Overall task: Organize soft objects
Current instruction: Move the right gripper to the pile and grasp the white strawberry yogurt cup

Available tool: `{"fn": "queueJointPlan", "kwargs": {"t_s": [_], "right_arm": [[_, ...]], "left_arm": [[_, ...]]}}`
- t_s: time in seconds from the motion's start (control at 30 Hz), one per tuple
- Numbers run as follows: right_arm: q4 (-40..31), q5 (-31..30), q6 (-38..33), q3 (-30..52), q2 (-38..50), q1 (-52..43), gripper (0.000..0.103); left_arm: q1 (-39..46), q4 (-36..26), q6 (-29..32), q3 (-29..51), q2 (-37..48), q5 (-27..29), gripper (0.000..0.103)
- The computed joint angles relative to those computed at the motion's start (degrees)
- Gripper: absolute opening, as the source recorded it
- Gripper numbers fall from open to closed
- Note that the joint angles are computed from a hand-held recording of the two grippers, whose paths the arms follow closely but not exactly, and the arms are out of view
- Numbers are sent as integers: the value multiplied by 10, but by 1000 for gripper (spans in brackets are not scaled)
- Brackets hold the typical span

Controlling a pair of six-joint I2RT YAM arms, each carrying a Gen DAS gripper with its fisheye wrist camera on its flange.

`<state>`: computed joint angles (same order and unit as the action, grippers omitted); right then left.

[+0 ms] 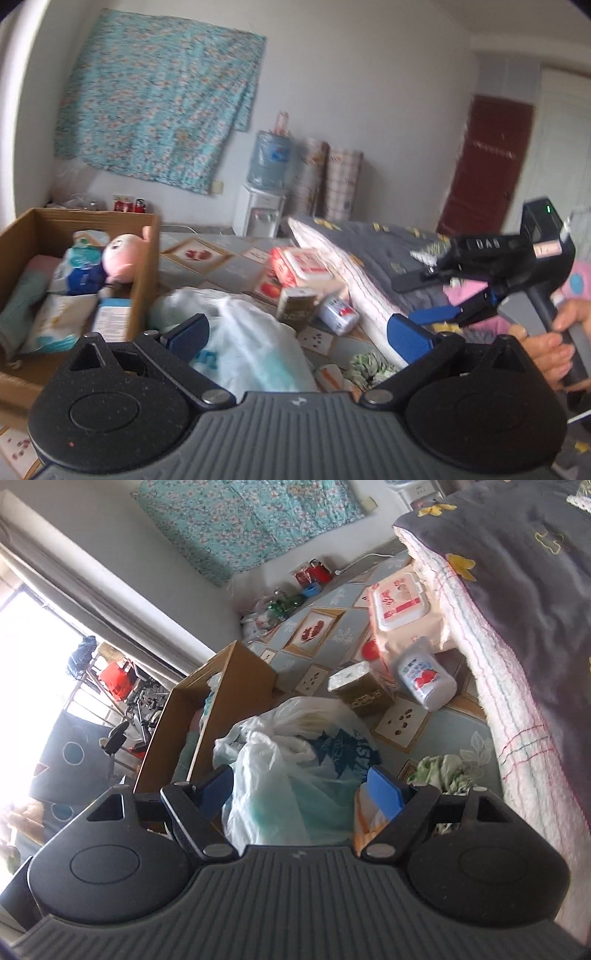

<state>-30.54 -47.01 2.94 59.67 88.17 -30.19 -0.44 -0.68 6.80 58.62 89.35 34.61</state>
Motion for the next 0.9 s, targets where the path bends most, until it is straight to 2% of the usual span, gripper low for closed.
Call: {"fn": "queueJointPlan", "kwargs": {"t_s": [0.1,0.2,0.3,0.37,0.47,0.57,0.63,0.67,0.73,0.8,0.9], "right_arm": [[-5,23,-18,62,68,7,80],[-19,63,-57,148,152,22,78],[-39,119,-121,236,235,46,74],[-30,175,-164,276,275,68,72],[-40,233,-214,349,337,92,71],[-81,269,-241,443,412,110,68],[-108,287,-243,503,460,118,59],[-128,288,-239,536,485,120,58],[-164,264,-225,597,528,116,48],[-153,256,-209,596,533,116,47],[-80,235,-176,510,489,109,46]], "left_arm": [[-58,9,14,37,57,-38,103],[-106,-17,24,102,125,-92,102],[-130,-40,17,165,185,-119,95],[-134,-63,14,206,218,-125,81],[-134,-93,1,259,258,-132,67],[-128,-114,-14,295,284,-130,60],[-124,-123,-21,308,292,-130,57],[-122,-126,-24,311,293,-130,55],[-122,-134,-29,323,298,-129,53],[-122,-133,-31,321,296,-131,51],[-122,-124,-29,310,288,-131,50]]}}
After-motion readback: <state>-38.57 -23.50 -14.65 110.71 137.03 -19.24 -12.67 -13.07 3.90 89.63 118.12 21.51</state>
